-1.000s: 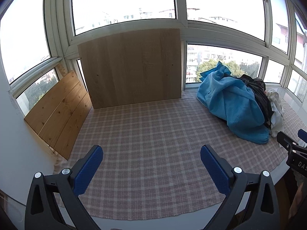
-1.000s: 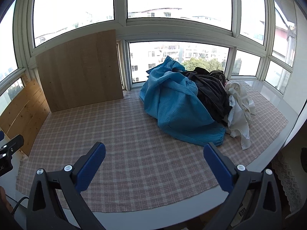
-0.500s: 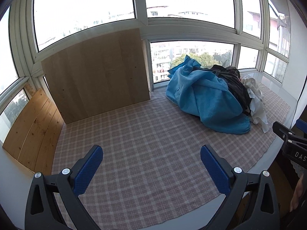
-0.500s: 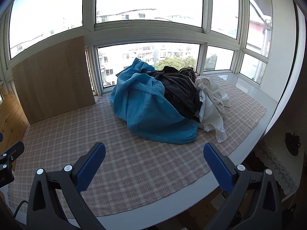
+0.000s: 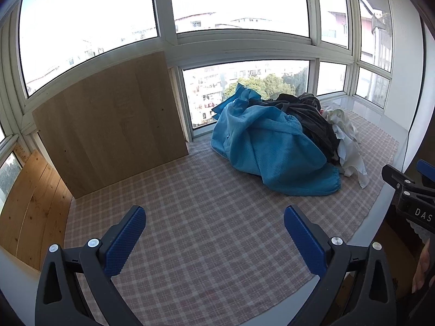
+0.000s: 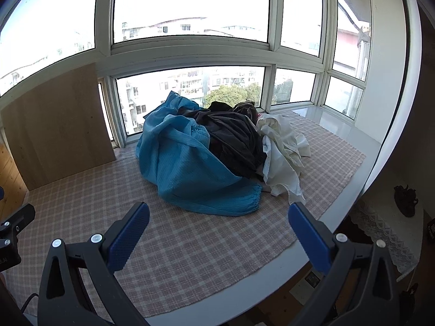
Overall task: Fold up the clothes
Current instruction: 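Move both tools toward the heap of clothes on the plaid cloth, then lower the right tool onto the black trousers in the clothes heap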
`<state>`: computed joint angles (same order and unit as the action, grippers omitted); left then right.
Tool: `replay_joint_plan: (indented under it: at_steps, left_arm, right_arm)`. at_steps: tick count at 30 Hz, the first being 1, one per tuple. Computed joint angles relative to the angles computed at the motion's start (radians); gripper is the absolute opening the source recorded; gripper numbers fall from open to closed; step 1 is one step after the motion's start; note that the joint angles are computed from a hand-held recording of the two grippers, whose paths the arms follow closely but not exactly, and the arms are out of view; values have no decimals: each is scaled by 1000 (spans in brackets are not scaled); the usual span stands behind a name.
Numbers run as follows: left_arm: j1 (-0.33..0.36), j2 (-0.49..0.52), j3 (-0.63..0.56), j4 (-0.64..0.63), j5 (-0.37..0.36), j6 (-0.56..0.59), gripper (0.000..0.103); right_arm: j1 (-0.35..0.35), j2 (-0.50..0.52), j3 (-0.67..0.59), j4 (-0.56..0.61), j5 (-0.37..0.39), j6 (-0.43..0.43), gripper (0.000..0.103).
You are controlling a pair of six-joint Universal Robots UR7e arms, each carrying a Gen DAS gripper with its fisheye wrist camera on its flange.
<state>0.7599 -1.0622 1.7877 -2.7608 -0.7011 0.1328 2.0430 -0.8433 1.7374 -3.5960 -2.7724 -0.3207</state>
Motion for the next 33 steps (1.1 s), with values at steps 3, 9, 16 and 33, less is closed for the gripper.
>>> replay_joint_plan:
  at_steps: [3, 9, 16, 33]
  left_arm:
    - [-1, 34, -29, -3, 4, -5, 103]
    - [-3, 133, -122, -10, 42, -35, 103]
    - [-10, 255, -249, 6, 95, -91, 103]
    - [-12, 496, -541, 59, 184, -165, 102]
  right_arm:
    - [-27, -11, -14, 7, 39, -16, 103]
    - [-94, -40, -51, 72, 156, -59, 103]
    - [-183, -89, -100, 195, 304, -97, 103]
    - [-346, -76, -310, 415, 544, -232, 103]
